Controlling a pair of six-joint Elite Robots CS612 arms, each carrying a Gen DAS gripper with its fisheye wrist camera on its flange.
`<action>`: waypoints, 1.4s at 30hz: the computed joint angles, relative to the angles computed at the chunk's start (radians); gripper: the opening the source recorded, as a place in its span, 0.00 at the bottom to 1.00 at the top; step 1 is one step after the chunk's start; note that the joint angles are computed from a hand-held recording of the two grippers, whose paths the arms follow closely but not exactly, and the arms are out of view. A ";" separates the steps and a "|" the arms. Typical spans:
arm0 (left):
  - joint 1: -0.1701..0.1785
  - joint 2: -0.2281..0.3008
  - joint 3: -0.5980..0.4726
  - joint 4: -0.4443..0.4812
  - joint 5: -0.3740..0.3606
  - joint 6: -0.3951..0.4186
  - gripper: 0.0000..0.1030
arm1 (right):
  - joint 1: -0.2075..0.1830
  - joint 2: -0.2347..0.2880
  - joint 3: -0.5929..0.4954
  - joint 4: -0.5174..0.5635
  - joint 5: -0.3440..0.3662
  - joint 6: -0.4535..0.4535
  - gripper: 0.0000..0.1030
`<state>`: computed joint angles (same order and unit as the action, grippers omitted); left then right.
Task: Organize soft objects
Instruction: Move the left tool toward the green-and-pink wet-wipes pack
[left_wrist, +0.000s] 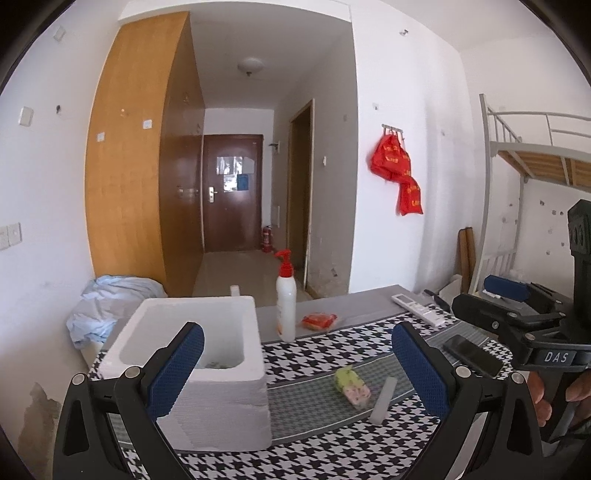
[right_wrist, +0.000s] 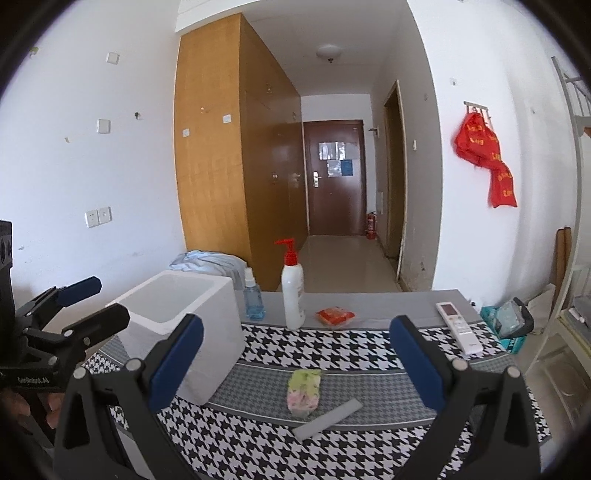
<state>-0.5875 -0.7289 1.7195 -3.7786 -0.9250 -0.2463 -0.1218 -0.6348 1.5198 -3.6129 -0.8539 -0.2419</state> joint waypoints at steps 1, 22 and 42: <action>0.000 0.001 -0.002 0.000 -0.007 0.001 0.99 | -0.001 0.000 0.001 0.002 -0.003 0.000 0.99; 0.007 0.048 -0.067 0.077 -0.052 -0.032 0.99 | -0.011 0.026 -0.009 0.039 -0.090 0.011 0.99; 0.020 0.084 -0.137 0.215 -0.063 -0.093 0.99 | -0.013 0.049 -0.045 0.110 -0.163 0.002 0.99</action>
